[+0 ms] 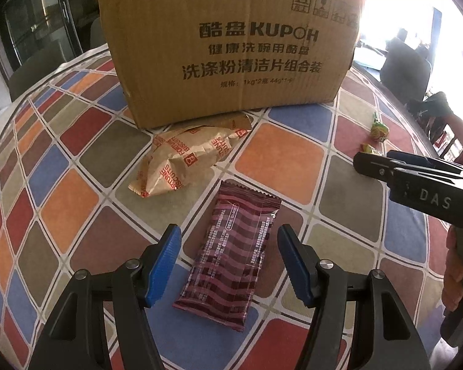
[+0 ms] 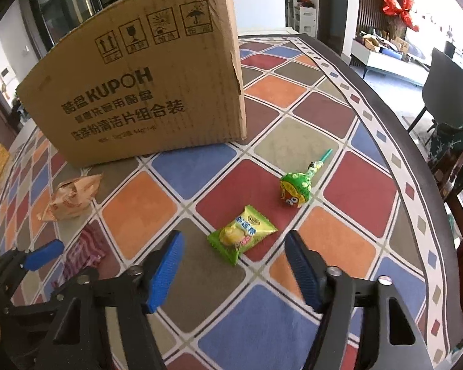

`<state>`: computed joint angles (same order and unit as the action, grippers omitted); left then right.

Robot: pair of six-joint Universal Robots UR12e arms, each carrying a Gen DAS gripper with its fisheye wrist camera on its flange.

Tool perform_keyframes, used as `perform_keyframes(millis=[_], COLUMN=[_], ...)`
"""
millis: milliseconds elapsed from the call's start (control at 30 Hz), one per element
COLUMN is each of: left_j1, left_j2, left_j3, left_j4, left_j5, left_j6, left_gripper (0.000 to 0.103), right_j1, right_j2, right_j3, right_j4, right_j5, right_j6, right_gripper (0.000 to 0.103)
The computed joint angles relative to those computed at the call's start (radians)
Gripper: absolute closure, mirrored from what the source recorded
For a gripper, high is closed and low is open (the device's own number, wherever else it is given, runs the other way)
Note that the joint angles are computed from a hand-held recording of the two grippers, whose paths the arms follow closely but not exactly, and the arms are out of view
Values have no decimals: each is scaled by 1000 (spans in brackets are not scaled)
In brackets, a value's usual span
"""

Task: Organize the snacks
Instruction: 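Move both open tools back toward the remaining snacks, then grasp the yellow-green chip packet with the right tool while the left tool grasps the maroon striped bar, then lift the chip packet and striped bar and carry them over the box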

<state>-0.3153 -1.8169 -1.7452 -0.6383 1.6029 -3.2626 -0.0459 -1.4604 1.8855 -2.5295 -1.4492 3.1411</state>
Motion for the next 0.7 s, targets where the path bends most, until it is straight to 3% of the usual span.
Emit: perform_keyframes(millis=[200, 333, 433, 700], left_j1=[3, 5, 6, 14], left_j2=[-2, -2, -3, 4], left_j3=[-3, -2, -4, -11], left_j4=[7, 13, 23, 40], left_j5=[-1, -1, -5, -37], left_j6=[-13, -28, -34, -63], left_gripper=[45, 59, 63, 65], right_j1=[5, 9, 14, 17], right_j2=[14, 17, 17, 3], right_j3=[-12, -13, -15, -6], right_j4=[10, 6, 9, 9], right_j5=[16, 18, 6, 21], right_j6=[-12, -22, -34, -43], right_gripper=[50, 63, 75, 78])
